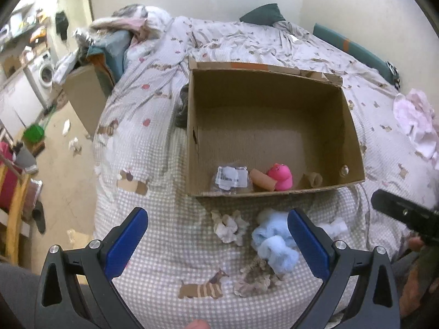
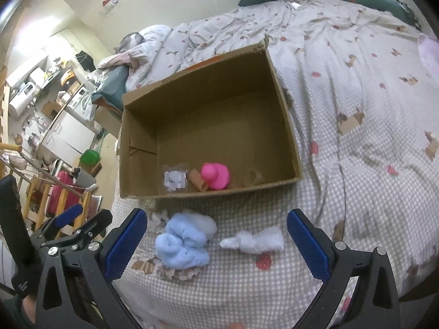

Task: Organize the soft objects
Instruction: 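Withdraw both grippers from the box toward the remaining items, then grasp the lace scrunchie with the left gripper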

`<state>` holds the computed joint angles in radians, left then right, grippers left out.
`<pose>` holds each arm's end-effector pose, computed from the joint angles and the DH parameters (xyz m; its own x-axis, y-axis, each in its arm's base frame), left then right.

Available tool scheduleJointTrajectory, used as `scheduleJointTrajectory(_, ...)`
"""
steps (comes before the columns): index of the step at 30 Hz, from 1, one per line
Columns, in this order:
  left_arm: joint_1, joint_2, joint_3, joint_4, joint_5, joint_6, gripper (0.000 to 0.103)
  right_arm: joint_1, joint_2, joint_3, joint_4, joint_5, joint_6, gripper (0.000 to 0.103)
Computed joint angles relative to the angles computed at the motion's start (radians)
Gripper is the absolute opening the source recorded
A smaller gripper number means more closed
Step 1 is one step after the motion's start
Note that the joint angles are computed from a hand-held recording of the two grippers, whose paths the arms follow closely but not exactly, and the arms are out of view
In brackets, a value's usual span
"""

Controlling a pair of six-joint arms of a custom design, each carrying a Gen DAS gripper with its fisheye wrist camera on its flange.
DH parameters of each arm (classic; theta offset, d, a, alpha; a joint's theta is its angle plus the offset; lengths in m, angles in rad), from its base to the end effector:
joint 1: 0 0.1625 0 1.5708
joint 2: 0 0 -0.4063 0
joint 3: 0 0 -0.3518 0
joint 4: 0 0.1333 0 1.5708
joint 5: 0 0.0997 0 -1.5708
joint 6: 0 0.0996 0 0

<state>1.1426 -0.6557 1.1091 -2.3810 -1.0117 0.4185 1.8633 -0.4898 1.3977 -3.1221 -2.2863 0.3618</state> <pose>-0.1468 -0.7698 0.2118 -0.6168 0.5141 -0.5961 0.7002 0.7043 -0.1172 0.2669 -0.6506 0.0760 -0.8637 0.4201 0.2785 0.0802 0.6601 -0.7469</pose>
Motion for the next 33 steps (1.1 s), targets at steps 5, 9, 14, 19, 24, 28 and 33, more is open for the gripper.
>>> scheduleJointTrajectory(5, 0.019, 0.003, -0.027, 0.067, 0.013, -0.067, 0.102, 0.006, -0.002, 0.015, 0.024, -0.016, 0.033, 0.103)
scheduleJointTrajectory(9, 0.043, 0.021, -0.077, 0.197, -0.001, -0.162, 0.101, -0.012, -0.026, 0.063, 0.025, 0.007, 0.099, 0.103)
scheduleJointTrajectory(14, 0.055, 0.053, -0.119, 0.353, -0.011, -0.220, 0.093, -0.034, -0.052, 0.105, 0.027, 0.012, 0.161, 0.103)
scheduleJointTrajectory(19, 0.053, 0.079, -0.114, 0.507, -0.022, -0.210, 0.092, -0.057, -0.065, 0.120, 0.030, 0.068, 0.202, 0.103)
scheduleJointTrajectory(24, 0.041, 0.084, -0.024, 0.456, 0.040, -0.151, 0.080, -0.062, -0.056, 0.102, 0.042, 0.098, 0.187, 0.103)
scheduleJointTrajectory(28, 0.044, 0.111, -0.044, 0.472, 0.053, -0.162, 0.077, -0.064, -0.049, 0.087, 0.057, 0.113, 0.188, 0.103)
scheduleJointTrajectory(33, 0.043, 0.112, -0.035, 0.463, 0.050, -0.156, 0.034, -0.073, -0.050, 0.084, 0.079, 0.142, 0.200, 0.103)
